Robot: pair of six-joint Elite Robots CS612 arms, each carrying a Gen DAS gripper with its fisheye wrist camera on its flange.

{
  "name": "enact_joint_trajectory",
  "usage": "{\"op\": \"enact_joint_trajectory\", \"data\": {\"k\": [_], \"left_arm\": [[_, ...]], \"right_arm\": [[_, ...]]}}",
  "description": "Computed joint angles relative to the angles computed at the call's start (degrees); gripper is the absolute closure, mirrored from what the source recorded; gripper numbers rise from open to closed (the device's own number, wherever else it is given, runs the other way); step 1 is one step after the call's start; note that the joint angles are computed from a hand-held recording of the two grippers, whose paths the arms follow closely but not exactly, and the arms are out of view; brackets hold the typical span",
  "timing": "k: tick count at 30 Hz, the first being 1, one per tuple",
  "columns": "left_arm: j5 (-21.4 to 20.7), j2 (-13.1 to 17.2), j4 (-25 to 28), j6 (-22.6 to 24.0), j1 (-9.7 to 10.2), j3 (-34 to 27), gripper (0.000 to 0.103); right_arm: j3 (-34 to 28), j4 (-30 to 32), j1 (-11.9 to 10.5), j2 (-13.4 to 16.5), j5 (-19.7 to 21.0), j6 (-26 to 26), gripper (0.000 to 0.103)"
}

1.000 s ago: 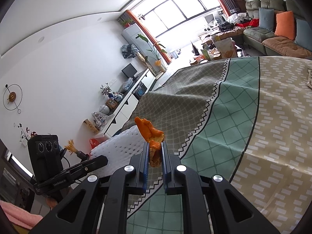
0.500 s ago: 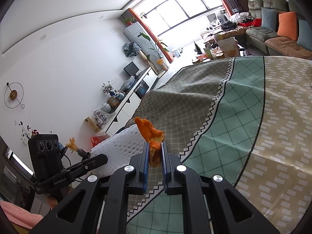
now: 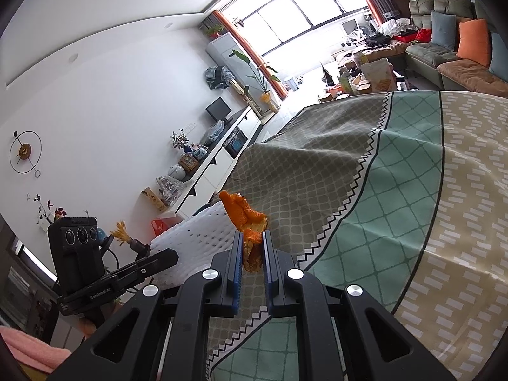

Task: Collect trash
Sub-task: 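Lift foam net and orange peel and carry both toward the teal bin, then carry foam net and orange peel over the teal bin beside the bed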

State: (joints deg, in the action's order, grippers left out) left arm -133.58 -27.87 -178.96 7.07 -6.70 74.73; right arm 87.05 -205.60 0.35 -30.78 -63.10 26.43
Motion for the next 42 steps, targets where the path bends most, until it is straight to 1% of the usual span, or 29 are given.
{"op": "enact_joint_trajectory", "data": {"k": [23,42], "left_arm": [[1.1,-0.3,-1.2,-0.8,0.46,0.8,0.087],[1.5,-0.4,-1.9,-1.7,1.16,0.6,0.087]], "right_arm": [[-1.3,1.0,0.6,0.5,0.4,-0.6,0.091],[-2.8,2.9,0.9,0.9,1.7,-2.0,0.091]]}}
